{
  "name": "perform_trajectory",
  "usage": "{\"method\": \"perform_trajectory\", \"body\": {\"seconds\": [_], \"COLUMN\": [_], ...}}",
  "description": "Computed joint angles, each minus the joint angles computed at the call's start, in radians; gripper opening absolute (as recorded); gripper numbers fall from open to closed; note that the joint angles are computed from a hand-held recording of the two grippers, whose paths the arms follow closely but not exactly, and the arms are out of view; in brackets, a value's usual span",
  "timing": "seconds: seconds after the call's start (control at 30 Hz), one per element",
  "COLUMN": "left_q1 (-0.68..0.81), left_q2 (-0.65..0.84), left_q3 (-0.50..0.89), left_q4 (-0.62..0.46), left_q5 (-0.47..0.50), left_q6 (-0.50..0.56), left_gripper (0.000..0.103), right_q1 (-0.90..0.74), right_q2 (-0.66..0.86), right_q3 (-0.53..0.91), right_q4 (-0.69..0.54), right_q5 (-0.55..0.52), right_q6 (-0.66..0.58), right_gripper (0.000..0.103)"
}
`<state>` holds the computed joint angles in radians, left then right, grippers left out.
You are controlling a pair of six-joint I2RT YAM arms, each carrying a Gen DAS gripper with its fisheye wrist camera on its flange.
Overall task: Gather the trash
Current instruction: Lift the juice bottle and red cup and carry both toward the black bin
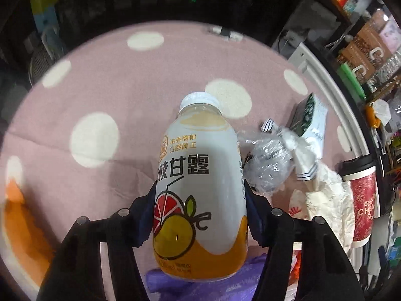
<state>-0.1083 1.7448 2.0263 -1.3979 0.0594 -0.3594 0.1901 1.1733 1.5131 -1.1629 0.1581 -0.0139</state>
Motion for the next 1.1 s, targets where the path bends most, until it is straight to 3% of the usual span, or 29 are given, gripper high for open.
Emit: {"method": "perform_trajectory", "body": {"seconds": [0.3, 0.63, 0.7, 0.73, 1.1], "left_q1": [-0.106, -0.250, -0.271, -0.279, -0.373], "left_q2": [-0.398, -0.530, -0.548, -0.554, -0.645], "left_q3": [-0.279, -0.427, -0.453, -0.464, -0.579], "left_q4": [0.207, 0.261, 0.272, 0.274, 0.317], "left_q5": [-0.096, -0.163, -0.183, -0.186, -0.246], "left_q6": [0.057, 0.052, 0.050, 0.046, 0.012], "left_gripper": [0.061, 0.061, 0.061, 0.061, 0.061], "right_q1": [-0.035, -0.008, 0.001, 0.002, -0.018], "right_q2": [0.239, 0.427, 0.446, 0.454, 0.357], "right_q3": [0.135, 0.226, 0.235, 0.238, 0.105], "right_q4": [-0.007, -0.022, -0.026, -0.030, 0.090], "right_q5": [0.054, 0.116, 0.134, 0.136, 0.120], "right_q6": [-0.072, -0.129, -0.140, -0.142, -0.108], "right_gripper": [0.097, 0.091, 0.079, 0.078, 0.072]}}
